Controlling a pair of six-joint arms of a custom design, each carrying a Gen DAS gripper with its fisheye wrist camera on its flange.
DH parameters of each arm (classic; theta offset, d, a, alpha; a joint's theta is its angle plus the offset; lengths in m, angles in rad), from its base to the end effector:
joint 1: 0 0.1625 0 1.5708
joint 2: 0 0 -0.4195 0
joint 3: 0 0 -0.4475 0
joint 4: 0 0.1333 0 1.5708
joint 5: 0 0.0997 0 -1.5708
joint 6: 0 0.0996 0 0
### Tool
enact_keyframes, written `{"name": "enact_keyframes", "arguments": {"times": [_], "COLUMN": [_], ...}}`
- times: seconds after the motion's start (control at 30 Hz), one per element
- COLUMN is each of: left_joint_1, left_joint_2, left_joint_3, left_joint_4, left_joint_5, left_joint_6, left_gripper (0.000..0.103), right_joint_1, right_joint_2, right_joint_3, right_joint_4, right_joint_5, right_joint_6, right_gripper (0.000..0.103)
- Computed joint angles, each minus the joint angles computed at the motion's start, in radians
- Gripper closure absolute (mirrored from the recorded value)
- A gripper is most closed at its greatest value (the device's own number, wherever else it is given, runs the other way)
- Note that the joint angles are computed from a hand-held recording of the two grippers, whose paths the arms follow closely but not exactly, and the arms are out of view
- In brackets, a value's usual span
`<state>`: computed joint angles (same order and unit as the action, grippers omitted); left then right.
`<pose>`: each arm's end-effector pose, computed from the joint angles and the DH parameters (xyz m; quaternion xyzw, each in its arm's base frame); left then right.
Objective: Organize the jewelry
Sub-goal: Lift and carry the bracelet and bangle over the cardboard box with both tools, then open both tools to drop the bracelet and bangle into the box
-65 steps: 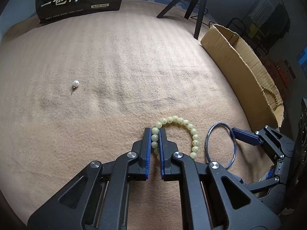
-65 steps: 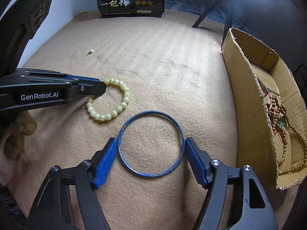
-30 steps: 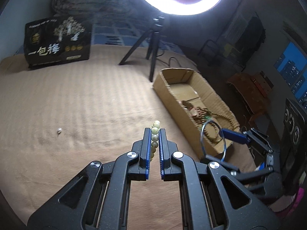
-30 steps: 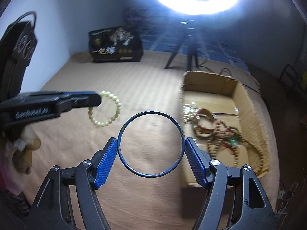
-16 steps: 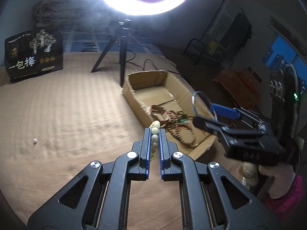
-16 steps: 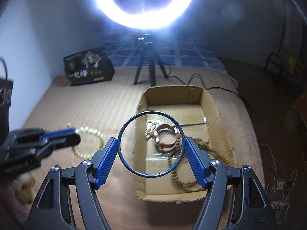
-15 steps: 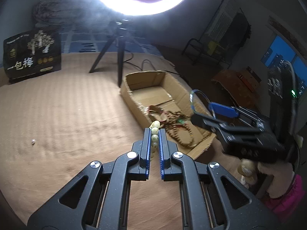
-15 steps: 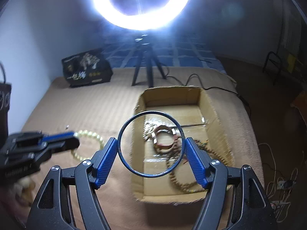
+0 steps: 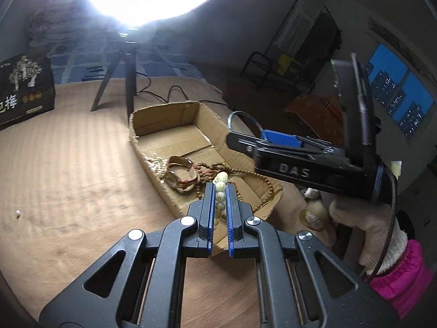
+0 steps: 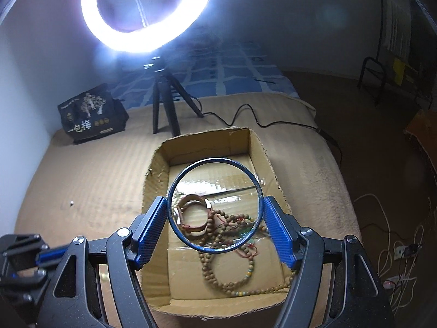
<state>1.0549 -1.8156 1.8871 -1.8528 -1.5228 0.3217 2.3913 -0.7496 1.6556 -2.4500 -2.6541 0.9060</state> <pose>-0.1083 -0.4708 0.4611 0.4020 0.9093 -0.1068 0.0136 0.5294 -0.4316 0.0468 -0.0297 -0.8563 0.3843 0.3438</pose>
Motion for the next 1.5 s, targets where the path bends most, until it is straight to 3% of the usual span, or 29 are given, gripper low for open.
{"name": "enact_keyframes", "arguments": {"times": [0.6, 0.93, 1.0, 1.07, 1.5], "left_joint_1": [-0.026, -0.049, -0.056, -0.059, -0.062], "left_joint_2": [-0.002, -0.025, -0.031, -0.037, -0.043], "left_joint_3": [0.050, 0.075, 0.083, 0.089, 0.092], "left_joint_4": [-0.004, -0.030, -0.040, -0.050, -0.061], "left_joint_5": [0.017, 0.061, 0.078, 0.087, 0.102], "left_joint_6": [-0.005, 0.024, 0.033, 0.032, 0.041], "left_gripper": [0.098, 0.097, 0.089, 0.061, 0.061], "right_joint_1": [-0.022, -0.026, -0.029, -0.031, -0.025], "right_joint_2": [-0.011, -0.020, -0.023, -0.022, -0.014], "right_joint_3": [0.016, 0.020, 0.024, 0.023, 0.008], "right_joint_4": [0.033, 0.074, 0.076, 0.074, 0.129], "right_joint_5": [0.015, 0.018, 0.026, 0.036, 0.019], "right_joint_6": [0.047, 0.082, 0.083, 0.082, 0.102], "right_gripper": [0.032, 0.032, 0.028, 0.021, 0.021]}}
